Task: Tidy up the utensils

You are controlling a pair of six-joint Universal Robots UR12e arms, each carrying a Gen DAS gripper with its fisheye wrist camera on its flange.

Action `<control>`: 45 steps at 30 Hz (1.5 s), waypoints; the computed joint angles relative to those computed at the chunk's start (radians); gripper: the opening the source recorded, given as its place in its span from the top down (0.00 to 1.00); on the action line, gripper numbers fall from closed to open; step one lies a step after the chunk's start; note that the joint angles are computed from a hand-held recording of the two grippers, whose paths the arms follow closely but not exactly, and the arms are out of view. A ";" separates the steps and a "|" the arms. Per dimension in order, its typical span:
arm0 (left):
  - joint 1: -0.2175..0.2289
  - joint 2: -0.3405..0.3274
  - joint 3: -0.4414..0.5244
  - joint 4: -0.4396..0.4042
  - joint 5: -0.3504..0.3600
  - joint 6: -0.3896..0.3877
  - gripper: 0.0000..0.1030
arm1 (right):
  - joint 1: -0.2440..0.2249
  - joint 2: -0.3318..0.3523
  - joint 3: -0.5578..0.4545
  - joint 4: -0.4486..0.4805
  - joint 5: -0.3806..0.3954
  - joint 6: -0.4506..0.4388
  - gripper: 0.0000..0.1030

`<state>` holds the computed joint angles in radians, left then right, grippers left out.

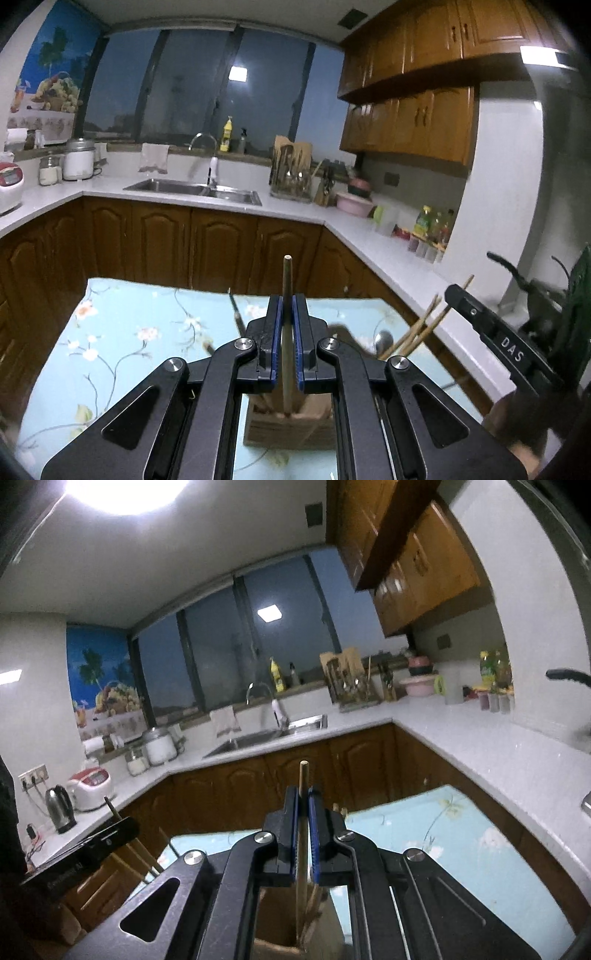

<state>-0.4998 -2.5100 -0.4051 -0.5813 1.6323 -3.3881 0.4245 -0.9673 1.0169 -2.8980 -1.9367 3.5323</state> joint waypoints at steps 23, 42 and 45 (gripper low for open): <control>0.006 0.008 -0.008 -0.118 -0.042 0.008 0.94 | -0.022 -0.026 0.024 0.145 0.114 0.058 0.92; -0.005 0.122 -0.202 0.091 0.004 -0.016 0.33 | -0.012 -0.083 0.096 -0.045 0.050 0.097 0.31; -0.007 0.169 -0.287 0.148 0.036 -0.025 0.21 | -0.002 -0.104 0.133 -0.098 0.026 0.076 0.19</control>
